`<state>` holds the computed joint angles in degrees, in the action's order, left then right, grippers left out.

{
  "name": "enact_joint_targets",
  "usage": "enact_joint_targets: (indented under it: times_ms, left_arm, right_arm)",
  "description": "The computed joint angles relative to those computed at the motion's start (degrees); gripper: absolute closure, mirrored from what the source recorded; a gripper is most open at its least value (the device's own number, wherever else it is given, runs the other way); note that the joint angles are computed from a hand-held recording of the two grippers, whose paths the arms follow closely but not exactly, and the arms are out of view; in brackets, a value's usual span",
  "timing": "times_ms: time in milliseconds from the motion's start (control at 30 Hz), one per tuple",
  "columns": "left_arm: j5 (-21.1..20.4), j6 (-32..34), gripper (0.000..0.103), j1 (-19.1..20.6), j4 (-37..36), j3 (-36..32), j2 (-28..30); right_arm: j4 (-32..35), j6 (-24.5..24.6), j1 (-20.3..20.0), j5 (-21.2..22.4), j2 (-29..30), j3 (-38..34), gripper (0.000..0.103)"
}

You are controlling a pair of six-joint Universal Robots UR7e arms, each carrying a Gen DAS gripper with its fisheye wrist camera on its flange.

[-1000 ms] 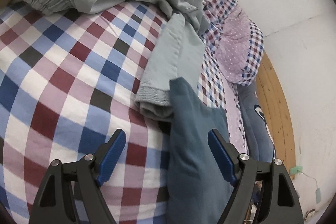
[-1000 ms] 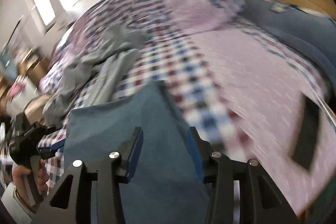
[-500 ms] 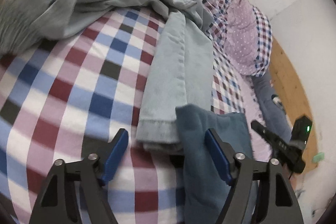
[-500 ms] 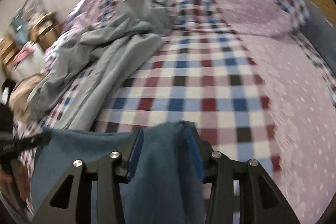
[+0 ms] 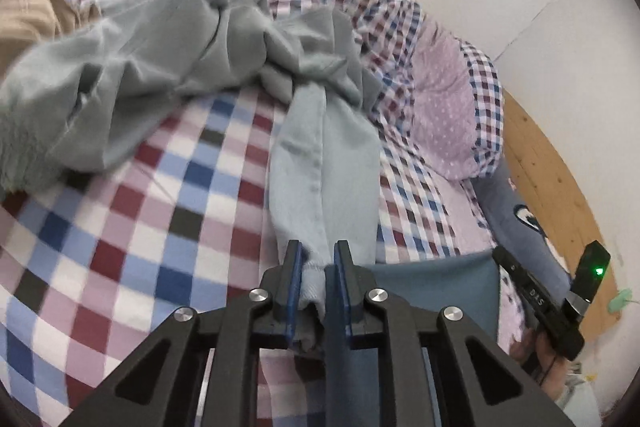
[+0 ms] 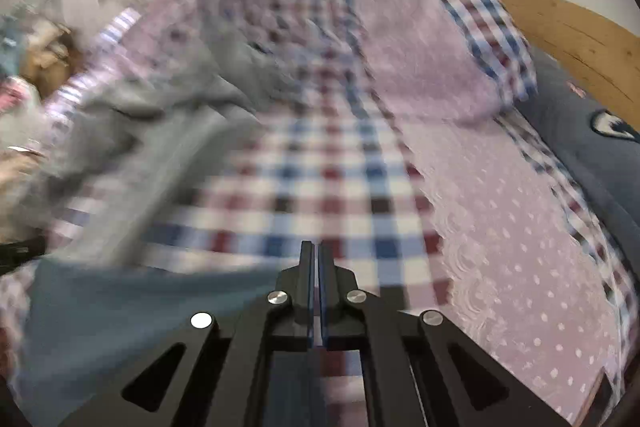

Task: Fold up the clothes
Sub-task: 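Grasp the teal shirt edge again with the right gripper and lift it, then grasp the teal shirt with the left gripper while the right gripper holds its other edge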

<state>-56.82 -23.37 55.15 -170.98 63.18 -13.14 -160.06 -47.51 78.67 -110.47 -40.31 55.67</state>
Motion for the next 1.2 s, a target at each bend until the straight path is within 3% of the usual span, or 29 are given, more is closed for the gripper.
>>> enact_joint_targets:
  times_ms: [100, 200, 233, 300, 333, 367, 433, 533, 633, 800, 1000, 1200]
  left_arm:
    - [5.41, -4.22, 0.087, 0.86, 10.28, -4.11, 1.47]
    - [4.86, -10.58, 0.086, 1.96, 12.09, -2.37, -0.01]
    - [4.66, -11.00, 0.081, 1.95, 10.85, -1.38, -0.60]
    - [5.22, -8.12, 0.056, 1.05, 6.11, 0.39, -1.50]
    - [4.98, -6.14, 0.037, 0.53, 3.36, 1.11, -1.76]
    - [4.13, -3.60, 0.025, -0.08, 0.23, 1.64, -1.83]
    - [1.06, 0.59, 0.019, -1.00, -2.49, 1.29, -1.55]
    - [-3.67, 5.50, 0.019, -2.29, -1.54, -1.25, -0.08]
    - [-5.29, 8.97, 0.018, -3.24, 3.56, -4.97, 2.62]
    - [4.78, 12.71, 0.018, -4.43, 16.34, -12.25, 8.44]
    - [14.80, 24.90, 0.018, -6.66, 10.43, -10.47, 11.53]
    - [16.55, 27.70, 0.017, -6.92, 7.20, -10.43, 12.77]
  right_arm:
    - [4.84, 1.75, -0.15, -7.23, 4.99, -7.82, 0.103]
    - [3.38, 6.66, -0.49, -5.72, 2.71, -5.34, 0.099]
    - [2.34, 8.08, -0.53, -4.28, 1.23, -3.33, 0.098]
    - [0.23, 9.32, -0.32, 0.50, -2.80, 2.69, 0.095]
    - [-0.75, 9.63, -0.22, 3.09, -4.77, 5.66, 0.088]
    - [-1.64, 8.95, -0.13, 6.16, -6.82, 9.08, 0.068]
    - [-2.39, 6.45, 0.52, 9.82, -8.71, 13.22, 0.049]
    - [0.19, 2.38, 1.71, 10.58, -8.81, 14.99, 0.048]
    - [1.91, 0.78, 1.96, 9.22, -7.65, 15.43, 0.048]
    - [9.19, -0.86, 0.45, 6.14, -3.64, 11.48, 0.047]
    - [8.91, -3.33, -0.58, 6.61, -2.43, 11.44, 0.039]
    - [7.31, -4.20, -0.63, 6.77, -2.34, 11.98, 0.038]
